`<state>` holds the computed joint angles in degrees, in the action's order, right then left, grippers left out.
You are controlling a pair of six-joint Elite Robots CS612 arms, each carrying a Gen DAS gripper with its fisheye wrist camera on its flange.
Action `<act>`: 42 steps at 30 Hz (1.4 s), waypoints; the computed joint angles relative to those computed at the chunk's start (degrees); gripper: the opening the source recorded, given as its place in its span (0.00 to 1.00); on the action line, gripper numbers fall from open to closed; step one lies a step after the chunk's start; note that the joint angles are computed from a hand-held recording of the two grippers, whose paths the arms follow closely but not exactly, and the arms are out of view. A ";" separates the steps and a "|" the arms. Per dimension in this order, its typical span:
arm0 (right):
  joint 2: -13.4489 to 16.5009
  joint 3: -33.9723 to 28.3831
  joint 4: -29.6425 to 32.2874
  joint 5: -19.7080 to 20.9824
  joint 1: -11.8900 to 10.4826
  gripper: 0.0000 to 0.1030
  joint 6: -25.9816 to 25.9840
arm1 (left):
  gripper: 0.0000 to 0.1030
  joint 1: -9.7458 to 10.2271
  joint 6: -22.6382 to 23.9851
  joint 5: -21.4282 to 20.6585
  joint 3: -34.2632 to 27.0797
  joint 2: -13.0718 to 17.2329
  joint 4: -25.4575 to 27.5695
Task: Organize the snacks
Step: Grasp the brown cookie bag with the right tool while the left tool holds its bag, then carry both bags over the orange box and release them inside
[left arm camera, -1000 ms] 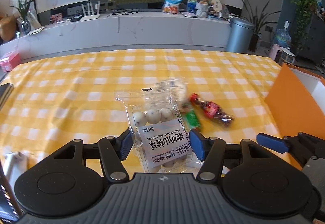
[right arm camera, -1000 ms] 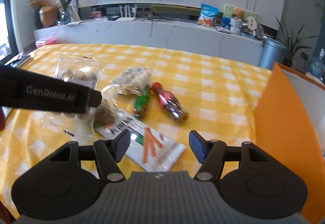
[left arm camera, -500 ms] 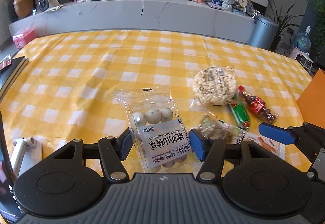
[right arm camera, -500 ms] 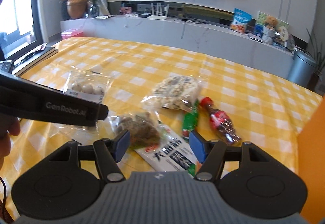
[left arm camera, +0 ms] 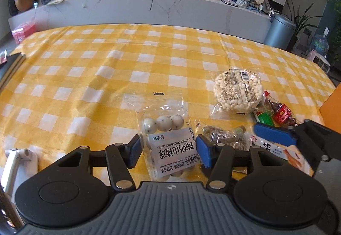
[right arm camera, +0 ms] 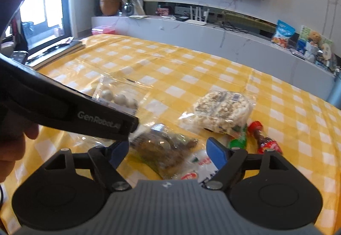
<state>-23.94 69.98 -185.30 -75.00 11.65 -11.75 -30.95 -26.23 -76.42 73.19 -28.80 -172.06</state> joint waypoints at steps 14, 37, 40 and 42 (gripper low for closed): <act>1.14 -2.73 4.63 1.78 -0.62 0.63 2.45 | 0.48 0.15 0.81 -0.35 -1.04 0.56 1.20; -3.44 6.35 -6.48 -3.75 -0.82 0.41 3.50 | 0.17 -2.03 3.26 1.24 3.48 -1.92 -7.20; -4.65 8.22 -7.60 -4.52 -1.06 0.41 4.39 | 0.17 -2.60 3.37 1.36 4.61 -2.83 -8.45; -5.55 9.76 -8.96 -4.68 -1.34 0.41 5.43 | 0.17 -3.04 4.20 1.22 5.20 -3.43 -9.54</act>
